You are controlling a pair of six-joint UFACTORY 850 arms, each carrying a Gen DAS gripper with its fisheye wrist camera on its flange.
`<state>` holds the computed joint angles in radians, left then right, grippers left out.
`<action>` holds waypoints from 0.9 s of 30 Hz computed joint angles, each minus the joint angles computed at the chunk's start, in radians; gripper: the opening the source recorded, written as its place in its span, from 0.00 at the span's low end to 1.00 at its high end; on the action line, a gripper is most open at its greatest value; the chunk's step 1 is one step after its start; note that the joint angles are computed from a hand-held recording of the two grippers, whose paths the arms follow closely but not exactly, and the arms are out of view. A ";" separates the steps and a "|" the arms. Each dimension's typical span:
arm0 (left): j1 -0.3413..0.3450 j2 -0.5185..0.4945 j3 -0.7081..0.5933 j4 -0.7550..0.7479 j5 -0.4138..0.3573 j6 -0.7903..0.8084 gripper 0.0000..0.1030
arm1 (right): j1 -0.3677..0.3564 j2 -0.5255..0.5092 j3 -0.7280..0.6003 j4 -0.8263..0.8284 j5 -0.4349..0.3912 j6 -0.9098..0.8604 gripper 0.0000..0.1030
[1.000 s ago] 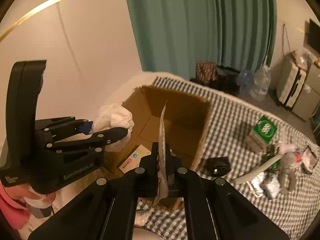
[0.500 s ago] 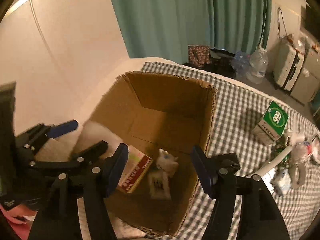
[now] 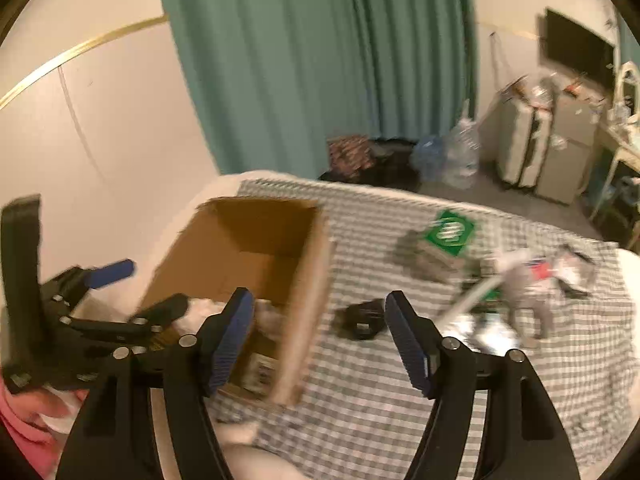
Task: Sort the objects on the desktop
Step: 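Move both grippers back over the remaining items on the bed, then grasp the white foam tube with the left gripper while the right grasps the tape ring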
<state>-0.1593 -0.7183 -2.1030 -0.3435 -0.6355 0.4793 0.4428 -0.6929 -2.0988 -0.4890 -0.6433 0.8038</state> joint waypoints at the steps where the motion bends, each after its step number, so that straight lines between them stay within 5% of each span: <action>1: -0.014 0.023 0.032 -0.005 0.020 0.005 1.00 | -0.004 0.058 0.089 -0.072 0.019 0.074 0.71; 6: -0.105 0.100 0.170 -0.061 0.084 0.028 1.00 | -0.051 0.280 0.433 -0.305 0.077 0.368 0.81; 12: -0.214 0.060 0.192 0.037 0.105 -0.066 1.00 | -0.113 0.409 0.666 -0.476 0.123 0.595 0.89; 21: -0.284 -0.170 -0.034 0.237 0.046 -0.353 1.00 | -0.215 0.398 0.806 -0.620 0.259 0.769 0.89; 24: -0.294 -0.232 -0.090 0.314 0.086 -0.453 1.00 | -0.248 0.358 0.812 -0.684 0.319 0.836 0.89; 27: -0.304 -0.333 -0.222 0.420 0.045 -0.573 1.00 | -0.284 0.289 0.780 -0.758 0.368 0.890 0.89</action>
